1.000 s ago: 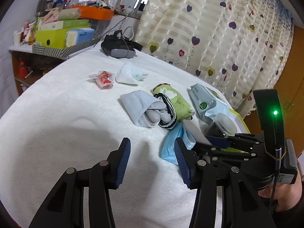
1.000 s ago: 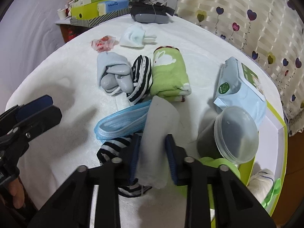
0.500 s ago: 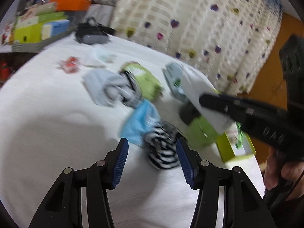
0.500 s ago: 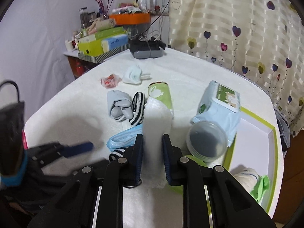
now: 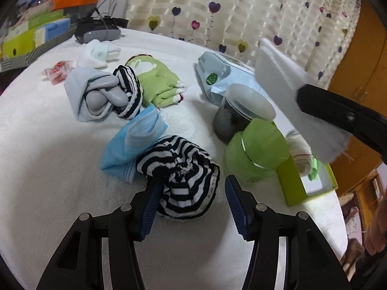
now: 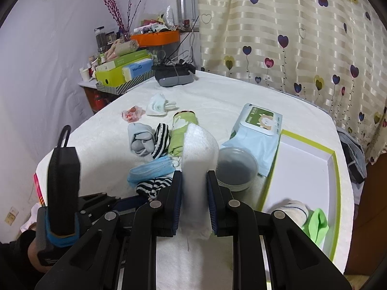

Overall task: Organize soft objects
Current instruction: 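Grasp the white towel with the right tool while the left tool grasps the striped sock, then carry the striped sock and white towel into the white box with both tools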

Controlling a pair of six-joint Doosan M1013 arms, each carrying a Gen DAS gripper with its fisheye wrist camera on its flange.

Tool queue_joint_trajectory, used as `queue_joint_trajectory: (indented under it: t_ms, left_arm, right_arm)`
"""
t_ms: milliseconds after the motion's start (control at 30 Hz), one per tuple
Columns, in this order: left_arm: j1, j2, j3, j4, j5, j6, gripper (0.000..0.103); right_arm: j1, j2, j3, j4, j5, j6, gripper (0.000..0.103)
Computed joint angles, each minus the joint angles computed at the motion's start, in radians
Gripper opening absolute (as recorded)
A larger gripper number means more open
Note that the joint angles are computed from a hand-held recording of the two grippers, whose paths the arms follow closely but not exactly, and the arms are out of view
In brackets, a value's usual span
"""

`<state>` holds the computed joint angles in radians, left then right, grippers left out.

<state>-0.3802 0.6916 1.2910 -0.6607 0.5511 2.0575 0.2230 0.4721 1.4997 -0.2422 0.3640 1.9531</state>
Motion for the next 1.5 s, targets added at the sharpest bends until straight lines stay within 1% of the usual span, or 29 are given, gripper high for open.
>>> queue_joint_trajectory:
  t_ms: [67, 100, 133, 167, 200, 233, 333, 433, 700, 933, 1033, 1500]
  left_arm:
    - [-0.007, 0.002, -0.004, 0.041, -0.017, -0.037, 0.052]
    - [-0.006, 0.001, -0.002, 0.054, -0.023, -0.045, 0.047]
    - [-0.007, 0.001, -0.002, 0.072, -0.031, -0.059, 0.038]
    - [-0.008, 0.001, -0.001, 0.102, -0.040, -0.086, 0.033]
    - [-0.008, 0.001, -0.001, 0.133, -0.046, -0.118, 0.023]
    - [-0.006, 0.000, -0.001, 0.136, -0.045, -0.122, 0.017]
    - [0.003, -0.008, 0.011, 0.094, -0.045, -0.092, 0.013]
    - [0.006, -0.024, 0.031, 0.056, -0.060, -0.049, 0.013]
    - [0.010, -0.084, 0.102, -0.137, -0.121, 0.156, 0.012]
    - [0.011, -0.122, 0.138, -0.263, -0.163, 0.282, 0.012]
    - [0.011, -0.130, 0.143, -0.297, -0.168, 0.321, 0.012]
    - [-0.001, -0.138, 0.136, -0.359, -0.164, 0.398, 0.012]
  right_arm:
    - [-0.003, -0.006, 0.011, -0.008, -0.011, 0.012, 0.021]
    - [-0.004, -0.009, 0.014, -0.012, -0.016, 0.019, 0.021]
    - [-0.005, -0.012, 0.019, -0.018, -0.022, 0.030, 0.021]
    - [-0.006, -0.016, 0.026, -0.025, -0.029, 0.039, 0.021]
    - [-0.007, -0.020, 0.032, -0.035, -0.035, 0.052, 0.021]
    - [-0.007, -0.022, 0.035, -0.038, -0.038, 0.057, 0.021]
    - [-0.006, -0.032, 0.051, -0.064, -0.053, 0.091, 0.021]
    - [-0.005, -0.042, 0.065, -0.076, -0.065, 0.111, 0.021]
    - [0.000, -0.070, 0.105, -0.147, -0.101, 0.198, 0.021]
    - [0.004, -0.089, 0.132, -0.234, -0.122, 0.301, 0.021]
    - [0.004, -0.095, 0.141, -0.257, -0.132, 0.326, 0.021]
    - [-0.007, -0.115, 0.170, -0.358, -0.153, 0.446, 0.021]
